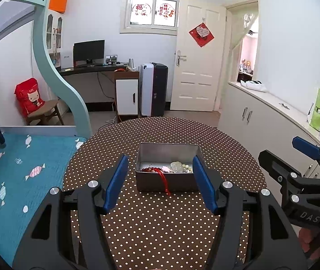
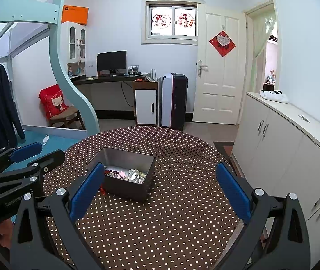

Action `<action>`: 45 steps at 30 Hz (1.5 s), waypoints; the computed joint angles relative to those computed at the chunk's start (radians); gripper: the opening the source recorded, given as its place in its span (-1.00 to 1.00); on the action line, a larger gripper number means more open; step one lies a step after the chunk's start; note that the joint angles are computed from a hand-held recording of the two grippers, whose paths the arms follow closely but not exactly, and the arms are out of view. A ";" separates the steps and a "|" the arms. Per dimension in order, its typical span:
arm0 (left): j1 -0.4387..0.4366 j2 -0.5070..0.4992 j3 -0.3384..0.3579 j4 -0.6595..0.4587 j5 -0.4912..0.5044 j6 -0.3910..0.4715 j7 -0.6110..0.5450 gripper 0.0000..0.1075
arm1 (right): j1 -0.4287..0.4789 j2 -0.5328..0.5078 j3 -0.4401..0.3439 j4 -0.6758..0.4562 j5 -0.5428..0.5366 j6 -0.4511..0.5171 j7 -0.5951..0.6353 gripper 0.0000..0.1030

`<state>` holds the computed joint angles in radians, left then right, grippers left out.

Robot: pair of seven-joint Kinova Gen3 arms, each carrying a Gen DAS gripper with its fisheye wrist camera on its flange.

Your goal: Organize jewelry

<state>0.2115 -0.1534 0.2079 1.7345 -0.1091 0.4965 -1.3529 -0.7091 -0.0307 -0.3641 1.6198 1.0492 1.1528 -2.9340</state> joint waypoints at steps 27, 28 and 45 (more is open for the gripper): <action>-0.004 0.009 -0.004 -0.006 -0.005 -0.004 -0.015 0.20 | -0.017 0.010 0.004 -0.019 0.006 0.020 0.004 0.86; -0.003 0.011 -0.003 -0.008 -0.006 -0.003 -0.016 0.20 | -0.016 0.010 0.005 -0.019 0.004 0.018 0.006 0.86; 0.004 0.032 -0.001 -0.022 -0.039 0.002 0.001 0.21 | 0.000 0.016 0.019 -0.036 -0.027 -0.007 0.044 0.86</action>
<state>0.2157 -0.1219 0.2074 1.7125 -0.1476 0.4990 -1.3524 -0.7088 -0.0147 -0.3455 1.5842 1.0225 1.1454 -2.8895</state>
